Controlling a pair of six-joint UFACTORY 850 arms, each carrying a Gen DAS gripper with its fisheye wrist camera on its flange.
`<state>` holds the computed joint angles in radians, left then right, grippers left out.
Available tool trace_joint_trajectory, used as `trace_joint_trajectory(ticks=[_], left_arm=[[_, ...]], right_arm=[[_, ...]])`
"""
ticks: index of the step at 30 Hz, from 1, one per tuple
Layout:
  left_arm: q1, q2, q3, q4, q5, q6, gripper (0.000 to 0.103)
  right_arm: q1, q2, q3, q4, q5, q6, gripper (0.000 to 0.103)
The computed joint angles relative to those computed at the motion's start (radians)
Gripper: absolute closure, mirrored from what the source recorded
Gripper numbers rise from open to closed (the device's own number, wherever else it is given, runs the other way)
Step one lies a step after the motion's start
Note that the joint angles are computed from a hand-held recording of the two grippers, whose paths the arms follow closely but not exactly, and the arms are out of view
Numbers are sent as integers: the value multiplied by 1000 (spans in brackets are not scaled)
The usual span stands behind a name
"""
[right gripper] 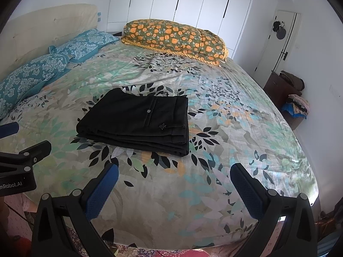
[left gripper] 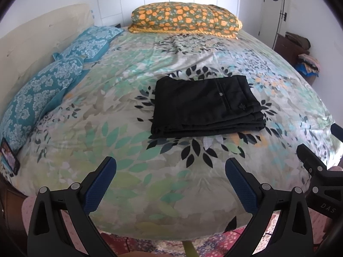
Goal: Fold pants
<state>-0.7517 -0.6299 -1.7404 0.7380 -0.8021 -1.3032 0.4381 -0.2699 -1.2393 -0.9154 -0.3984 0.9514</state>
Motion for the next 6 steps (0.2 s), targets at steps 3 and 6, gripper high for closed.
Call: trace_joint_trajectory(ticks=[3, 6], left_arm=[[2, 4, 6, -6, 12, -5, 1], [-5, 5, 6, 31, -7, -28, 1]], right_arm=[[1, 0, -1, 2, 1, -5, 0], [2, 0, -1, 1, 0, -4, 0]])
